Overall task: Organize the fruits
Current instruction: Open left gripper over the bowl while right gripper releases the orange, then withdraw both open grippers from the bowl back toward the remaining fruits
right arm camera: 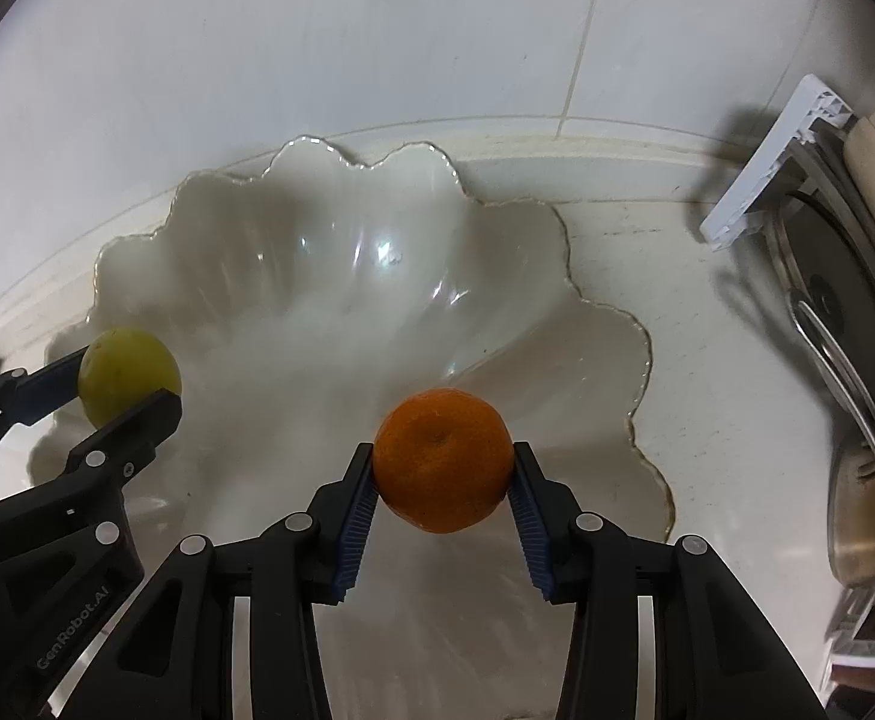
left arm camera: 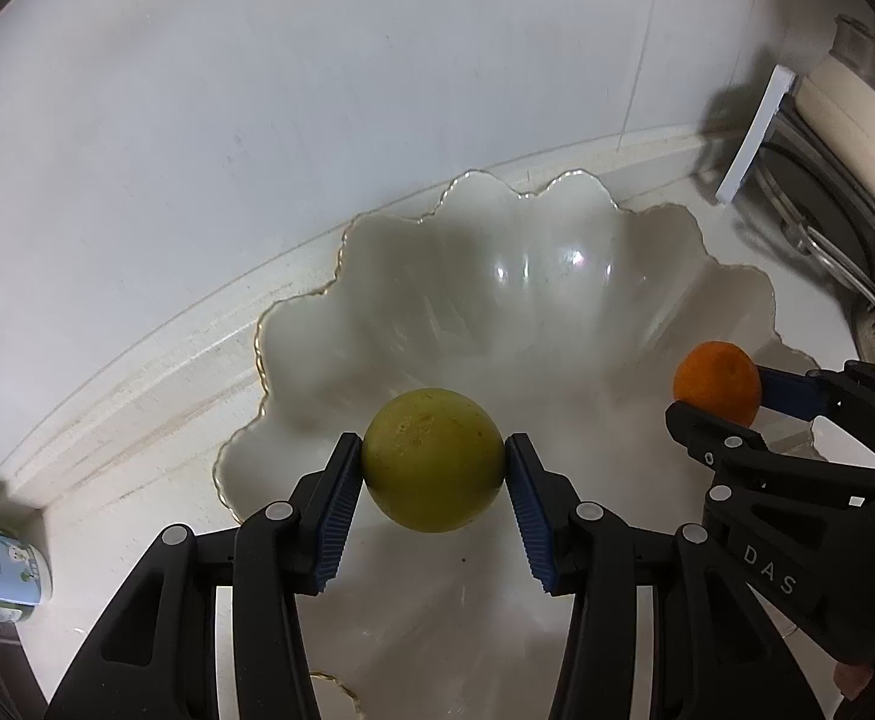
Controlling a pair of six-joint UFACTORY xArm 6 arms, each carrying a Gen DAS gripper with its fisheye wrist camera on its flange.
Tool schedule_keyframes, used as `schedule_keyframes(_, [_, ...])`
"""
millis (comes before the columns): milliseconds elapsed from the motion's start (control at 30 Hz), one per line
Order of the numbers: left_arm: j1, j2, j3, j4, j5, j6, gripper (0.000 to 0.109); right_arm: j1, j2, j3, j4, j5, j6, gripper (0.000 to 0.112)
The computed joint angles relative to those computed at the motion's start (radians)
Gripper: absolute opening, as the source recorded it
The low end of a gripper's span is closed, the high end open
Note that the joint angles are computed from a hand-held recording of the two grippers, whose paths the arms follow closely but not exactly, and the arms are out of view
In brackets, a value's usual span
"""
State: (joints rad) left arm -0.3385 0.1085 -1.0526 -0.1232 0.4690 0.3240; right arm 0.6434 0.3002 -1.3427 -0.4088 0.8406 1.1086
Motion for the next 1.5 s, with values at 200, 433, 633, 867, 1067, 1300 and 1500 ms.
schedule_keyframes(200, [0.001,0.005,-0.002,0.024,0.009,-0.025,0.050,-0.003,0.004,0.001,0.015,0.003,-0.019,0.045])
schedule_keyframes(433, [0.006,-0.065,0.059,0.157,-0.084,-0.130,0.072,0.009,-0.037,0.026,-0.061,0.024,0.057,0.058])
schedule_keyframes(633, [0.020,-0.175,0.141,0.112,-0.125,-0.107,0.072,0.051,-0.114,0.070,-0.143,0.043,0.150,0.058])
schedule_keyframes(867, [0.037,-0.309,0.233,0.098,-0.152,-0.095,0.072,0.122,-0.213,0.122,-0.262,0.083,0.274,0.058])
schedule_keyframes(1067, [0.038,-0.421,0.320,0.061,-0.194,-0.042,0.072,0.210,-0.270,0.129,-0.356,0.178,0.360,0.058])
schedule_keyframes(1300, [0.030,-0.563,0.411,-0.099,-0.216,0.124,0.072,0.301,-0.331,0.150,-0.430,0.255,0.454,0.058])
schedule_keyframes(1500, [0.054,-0.666,0.448,-0.235,-0.161,0.220,0.074,0.369,-0.364,0.159,-0.469,0.317,0.503,0.058])
